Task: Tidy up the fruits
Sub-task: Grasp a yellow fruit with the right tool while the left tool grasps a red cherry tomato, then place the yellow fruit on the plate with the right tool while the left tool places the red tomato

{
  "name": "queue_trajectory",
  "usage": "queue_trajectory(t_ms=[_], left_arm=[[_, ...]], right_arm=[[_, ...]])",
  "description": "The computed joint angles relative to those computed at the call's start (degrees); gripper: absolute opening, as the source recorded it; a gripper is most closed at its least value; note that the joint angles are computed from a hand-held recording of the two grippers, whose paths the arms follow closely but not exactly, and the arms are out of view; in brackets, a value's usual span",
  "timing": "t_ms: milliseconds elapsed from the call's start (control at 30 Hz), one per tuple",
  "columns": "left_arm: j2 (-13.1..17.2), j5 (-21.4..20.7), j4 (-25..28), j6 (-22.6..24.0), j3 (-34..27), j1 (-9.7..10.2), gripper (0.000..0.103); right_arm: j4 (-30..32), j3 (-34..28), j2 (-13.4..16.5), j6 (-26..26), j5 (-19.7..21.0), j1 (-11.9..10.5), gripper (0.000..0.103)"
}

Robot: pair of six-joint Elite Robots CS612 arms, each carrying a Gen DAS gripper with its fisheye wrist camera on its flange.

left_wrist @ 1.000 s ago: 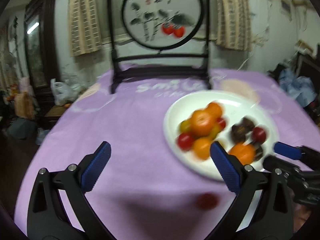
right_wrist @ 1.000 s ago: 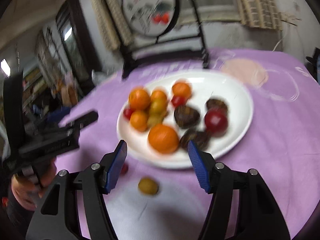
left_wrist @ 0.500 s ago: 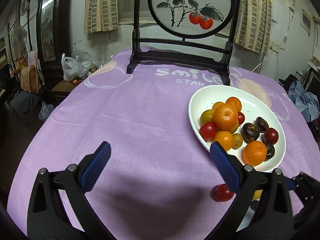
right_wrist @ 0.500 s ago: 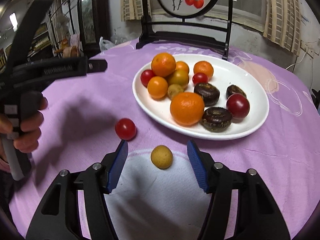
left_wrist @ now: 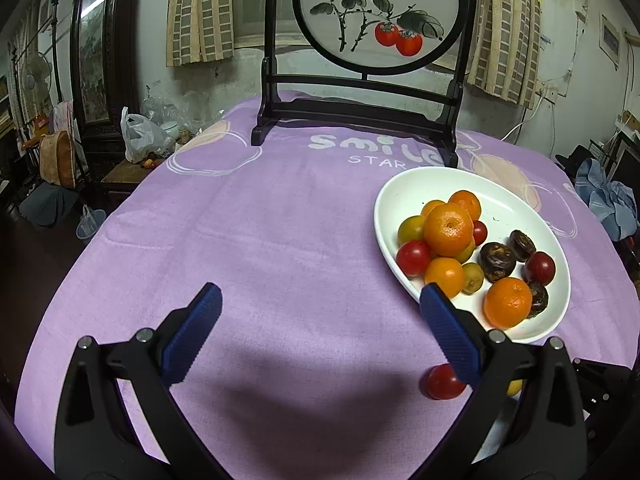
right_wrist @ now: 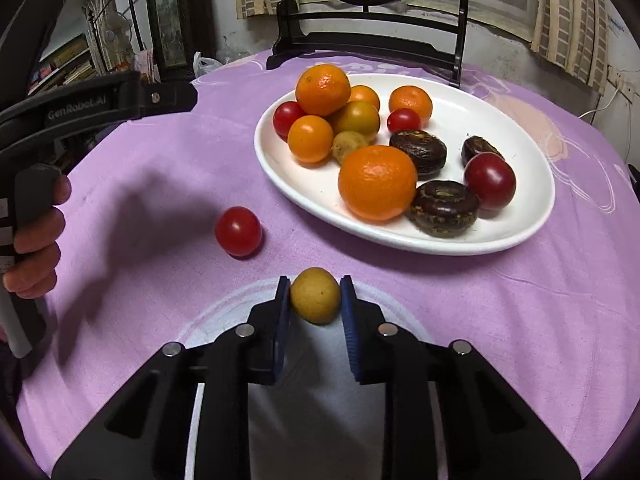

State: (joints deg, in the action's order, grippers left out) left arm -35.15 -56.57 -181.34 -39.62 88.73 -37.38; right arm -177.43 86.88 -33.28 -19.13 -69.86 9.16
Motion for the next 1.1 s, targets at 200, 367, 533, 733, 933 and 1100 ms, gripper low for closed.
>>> queue_trajectory(t_ms=[200,367,533,733,933,1100], left_arm=[[0.2,-6.6,-0.7,2.9,-0.3,0.51,0.101],[1.3,-9.4,-0.7,12.6,-0.9,-0.91,0.099],[2.1,-12.8,-3.6,21.7,-1.2,-1.93,0.079],[2.8,-16.7,-3.7,23.2,-1.8,-1.41,0.056],[3.3,-18.2,-1.3,22.9,-2.6,-1.1,0.049],[3.5,-18.0,-1.1,23.0,-2.9,-1.06,0.04]], right_arm=[[-5.5,1.6,-0.9,6.9,4.8,-2.0,0.025],[-7.1,2.5,-1.3,10.0,5.5,-3.0,0.025],[-5.3,2.6,-1.5,11.1,6.2,-3.3,0.025],[-5.7,3.1,-1.7,11.6,6.7,-3.3,0.025],[-5.2,3.1,-1.8,11.7,7.2,-3.4,0.025],[-5.3,3.2,-1.9,11.8,7.3,-3.4,0.025]])
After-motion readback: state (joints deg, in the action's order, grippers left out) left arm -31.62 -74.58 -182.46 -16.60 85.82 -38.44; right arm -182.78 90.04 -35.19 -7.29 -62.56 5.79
